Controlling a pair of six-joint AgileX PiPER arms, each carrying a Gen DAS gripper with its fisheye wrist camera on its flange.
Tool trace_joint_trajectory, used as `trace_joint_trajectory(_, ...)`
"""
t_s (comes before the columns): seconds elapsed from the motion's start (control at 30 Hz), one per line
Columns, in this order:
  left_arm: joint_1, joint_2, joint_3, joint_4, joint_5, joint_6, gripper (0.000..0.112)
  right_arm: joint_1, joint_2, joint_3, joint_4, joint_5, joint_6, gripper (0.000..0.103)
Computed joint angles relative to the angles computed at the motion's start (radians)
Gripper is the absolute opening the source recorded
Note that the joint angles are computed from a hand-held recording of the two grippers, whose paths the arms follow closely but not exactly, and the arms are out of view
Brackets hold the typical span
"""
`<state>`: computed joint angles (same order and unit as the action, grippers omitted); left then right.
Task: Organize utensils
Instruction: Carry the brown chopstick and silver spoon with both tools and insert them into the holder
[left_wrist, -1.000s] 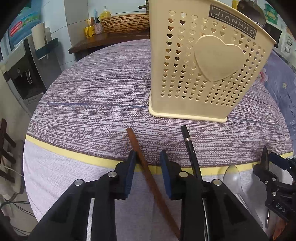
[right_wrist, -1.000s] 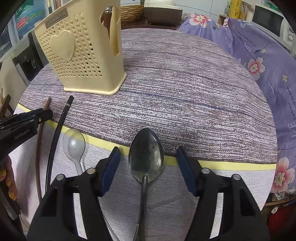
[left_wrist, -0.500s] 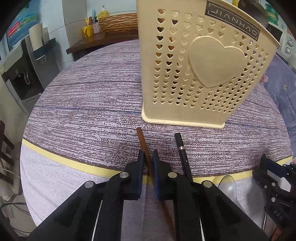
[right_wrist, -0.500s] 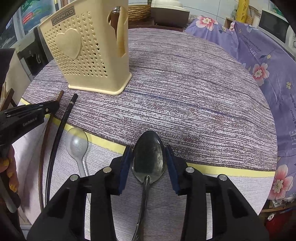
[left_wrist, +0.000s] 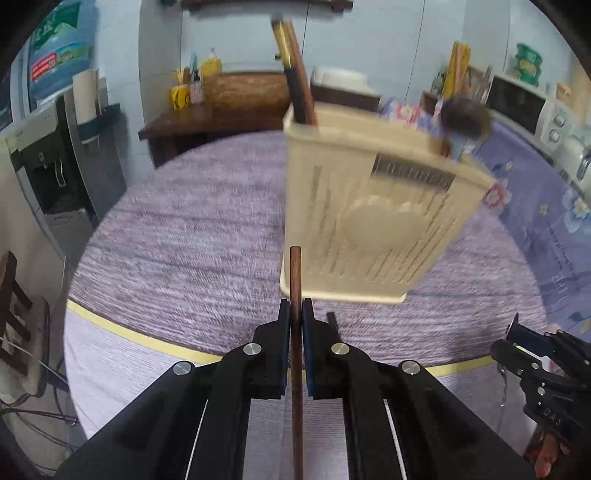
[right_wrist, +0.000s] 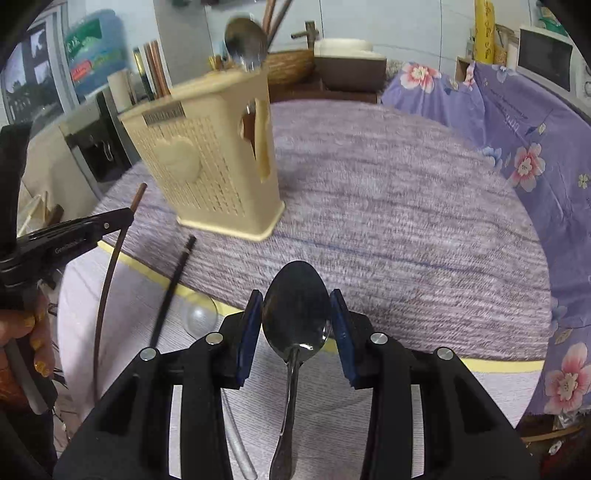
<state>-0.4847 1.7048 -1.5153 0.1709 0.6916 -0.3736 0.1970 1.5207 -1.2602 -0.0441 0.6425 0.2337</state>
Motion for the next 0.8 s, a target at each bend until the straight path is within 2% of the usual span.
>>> trace_joint_trajectory(0.17, 0.024, -0.112, 0.014, -0.045, -0.032, 0.044, 0.008, -0.017, -0.063, -0.03, 0.046, 0.027, -0.047, 0.038)
trace_joint_trajectory(0.27, 0.033, -0.159, 0.023, -0.053, -0.052, 0.056, 0.008, -0.004, -0.073, -0.056, 0.022, 0.038, -0.039, 0.038)
trace_joint_trajectory(0.33, 0.026, -0.174, 0.03, -0.038, -0.066, 0.047, 0.008, 0.009, -0.073, -0.067, -0.009, 0.037, -0.016, 0.038)
trace_joint_trajectory(0.8, 0.055, -0.22, 0.069, -0.11, -0.112, 0.118, 0.007, 0.02, -0.109, -0.035, 0.015, -0.016, -0.06, 0.038)
